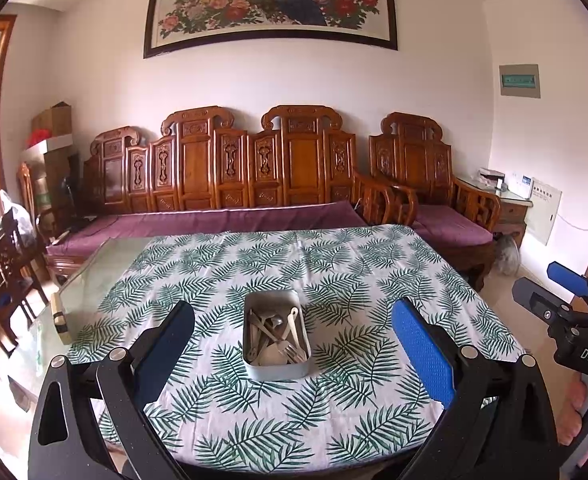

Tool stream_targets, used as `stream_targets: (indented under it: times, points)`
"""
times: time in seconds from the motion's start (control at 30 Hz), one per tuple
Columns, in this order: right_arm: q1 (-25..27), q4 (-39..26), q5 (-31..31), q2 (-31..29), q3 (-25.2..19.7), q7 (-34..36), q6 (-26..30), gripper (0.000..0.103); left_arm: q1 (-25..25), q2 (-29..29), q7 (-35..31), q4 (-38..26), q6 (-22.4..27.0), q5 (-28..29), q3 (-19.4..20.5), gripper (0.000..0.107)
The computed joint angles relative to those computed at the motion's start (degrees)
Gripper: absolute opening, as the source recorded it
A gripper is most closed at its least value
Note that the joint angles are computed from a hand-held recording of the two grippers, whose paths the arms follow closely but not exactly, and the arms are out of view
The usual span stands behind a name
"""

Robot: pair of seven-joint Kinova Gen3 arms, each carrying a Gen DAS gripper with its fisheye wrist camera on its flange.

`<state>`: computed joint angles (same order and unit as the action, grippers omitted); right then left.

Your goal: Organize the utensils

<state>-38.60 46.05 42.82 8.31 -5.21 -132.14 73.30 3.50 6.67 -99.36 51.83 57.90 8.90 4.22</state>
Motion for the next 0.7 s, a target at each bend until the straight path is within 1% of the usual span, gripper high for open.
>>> stream_targets:
  times: [0.7]
  points:
    - [0.49, 0.27, -0.64, -0.1, -0.11, 0.22, -0.24, 0.1, -0.04, -0.63, -0.54, 0.21, -0.06, 0.58, 0.02, 0.095]
